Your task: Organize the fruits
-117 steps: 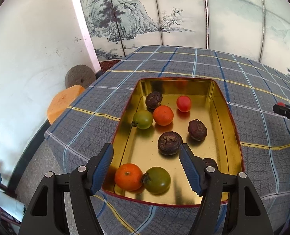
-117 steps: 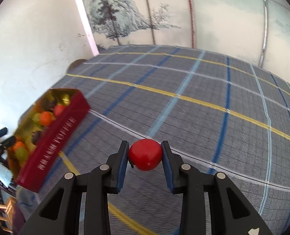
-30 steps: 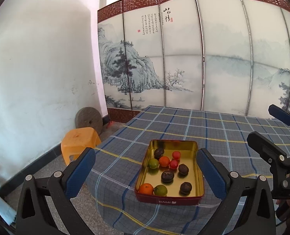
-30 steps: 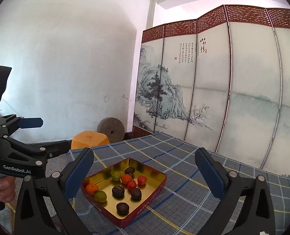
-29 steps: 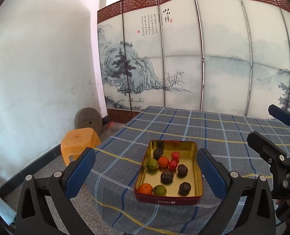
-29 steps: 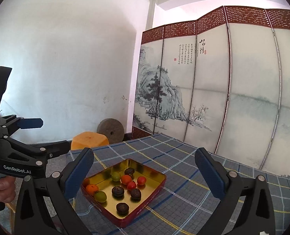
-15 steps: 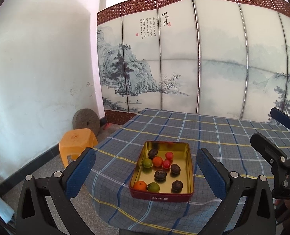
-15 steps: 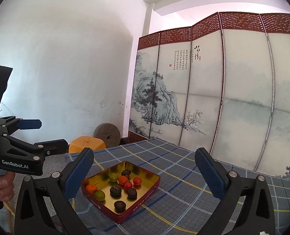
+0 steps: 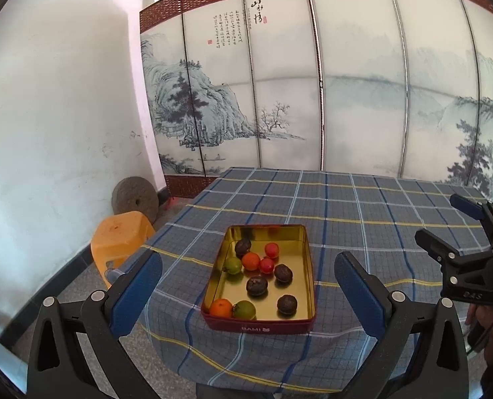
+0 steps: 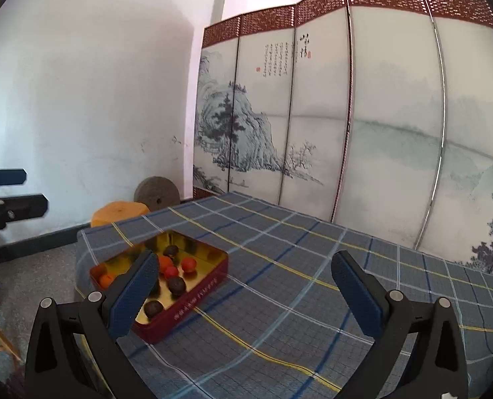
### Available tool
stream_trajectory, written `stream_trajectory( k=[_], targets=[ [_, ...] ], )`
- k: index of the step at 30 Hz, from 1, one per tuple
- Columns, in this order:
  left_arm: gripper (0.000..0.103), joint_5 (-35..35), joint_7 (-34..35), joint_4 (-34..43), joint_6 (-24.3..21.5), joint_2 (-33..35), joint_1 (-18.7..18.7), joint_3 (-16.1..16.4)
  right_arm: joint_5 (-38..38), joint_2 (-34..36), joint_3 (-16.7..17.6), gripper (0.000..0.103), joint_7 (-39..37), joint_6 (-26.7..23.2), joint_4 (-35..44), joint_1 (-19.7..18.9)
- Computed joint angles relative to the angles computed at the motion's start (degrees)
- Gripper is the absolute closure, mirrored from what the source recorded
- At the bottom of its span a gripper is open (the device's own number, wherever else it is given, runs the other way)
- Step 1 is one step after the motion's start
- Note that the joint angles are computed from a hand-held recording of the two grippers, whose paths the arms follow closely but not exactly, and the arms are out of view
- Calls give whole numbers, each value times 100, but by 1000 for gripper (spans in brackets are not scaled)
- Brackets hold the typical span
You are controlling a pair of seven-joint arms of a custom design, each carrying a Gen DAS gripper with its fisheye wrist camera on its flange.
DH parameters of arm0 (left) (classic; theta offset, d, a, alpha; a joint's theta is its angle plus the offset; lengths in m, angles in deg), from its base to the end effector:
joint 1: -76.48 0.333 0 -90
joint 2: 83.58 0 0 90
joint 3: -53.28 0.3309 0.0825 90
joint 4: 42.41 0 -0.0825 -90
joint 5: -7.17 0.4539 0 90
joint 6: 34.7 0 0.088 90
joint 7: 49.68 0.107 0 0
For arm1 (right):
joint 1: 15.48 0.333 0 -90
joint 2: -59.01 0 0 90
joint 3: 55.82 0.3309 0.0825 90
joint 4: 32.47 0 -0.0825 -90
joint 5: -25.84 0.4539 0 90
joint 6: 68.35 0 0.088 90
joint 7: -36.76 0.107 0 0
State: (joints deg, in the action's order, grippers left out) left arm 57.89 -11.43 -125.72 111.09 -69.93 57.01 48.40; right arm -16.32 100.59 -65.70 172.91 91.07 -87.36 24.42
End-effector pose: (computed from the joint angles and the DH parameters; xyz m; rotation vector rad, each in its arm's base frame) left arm 0.6885 -0.3133 0.6539 -1.4995 1.5572 -0.8334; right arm 0.7059 0.5182 0.5762 -1.6740 1.1352 -0.9304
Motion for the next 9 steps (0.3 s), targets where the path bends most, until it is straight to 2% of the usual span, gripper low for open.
stream_trajectory(
  k=[4,7,9],
  targets=[
    [0,-127,202,350,-115,275,-36,13,410,169,222,0,-569,-720,85,-366],
    [0,-345,339,677,-231,514,-89,66,670,305,350,0,-823,-1084,166,-653],
    [0,-352,393,887,-367,664,-173,144,1042,637,370,0,-1084,-1716,626,-827]
  ],
)
